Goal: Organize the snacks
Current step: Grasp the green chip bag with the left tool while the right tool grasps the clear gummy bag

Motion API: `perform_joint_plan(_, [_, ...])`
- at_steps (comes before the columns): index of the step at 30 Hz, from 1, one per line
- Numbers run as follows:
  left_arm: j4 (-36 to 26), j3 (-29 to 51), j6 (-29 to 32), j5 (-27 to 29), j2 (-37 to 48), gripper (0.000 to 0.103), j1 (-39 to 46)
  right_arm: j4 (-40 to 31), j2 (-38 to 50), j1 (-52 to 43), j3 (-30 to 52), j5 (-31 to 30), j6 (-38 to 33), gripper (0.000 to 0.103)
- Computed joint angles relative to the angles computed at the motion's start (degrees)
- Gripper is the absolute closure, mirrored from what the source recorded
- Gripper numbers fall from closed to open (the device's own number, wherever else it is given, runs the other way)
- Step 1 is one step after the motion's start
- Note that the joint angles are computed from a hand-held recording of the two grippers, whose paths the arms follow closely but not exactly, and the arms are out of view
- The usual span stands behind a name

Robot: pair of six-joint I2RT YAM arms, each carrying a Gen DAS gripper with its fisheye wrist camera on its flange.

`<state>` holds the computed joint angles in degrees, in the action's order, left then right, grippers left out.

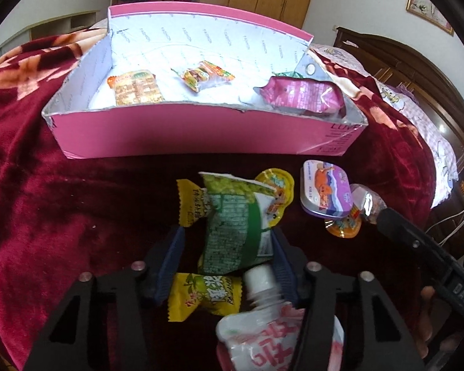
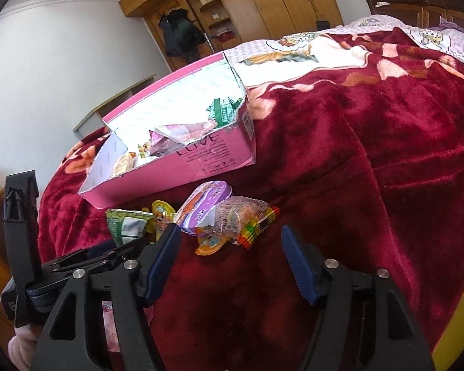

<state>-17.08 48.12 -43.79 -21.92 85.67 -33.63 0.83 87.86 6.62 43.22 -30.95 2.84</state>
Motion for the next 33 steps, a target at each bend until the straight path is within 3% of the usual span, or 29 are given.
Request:
perform_joint_plan(3, [1.1,-0.6,0.7,0.2,-0.6,0.06,-0.2,0.5,0.5,0.3,0.1,0.2,-0.2,0.034])
perform_joint_plan(7, [1.7,-1.3,1.6,-1.0,-1.6,0.063,-1.1,0.7,0.9,0.9,0.6,0.7,-0.5,0.034])
perform_joint_plan(23, [-3.2,-8.8,-2.4,-8.6,-13.1,0.064,-0.3,4.7,2.2,4.7,-0.1,6.6,-1.2,0.034])
perform_joint_plan(33, [3.3,-13.9,-1.9,-6.7,-13.1,0.059,2.2,8.3,5.9,4.3,1.4,5.1,5.7,0.034])
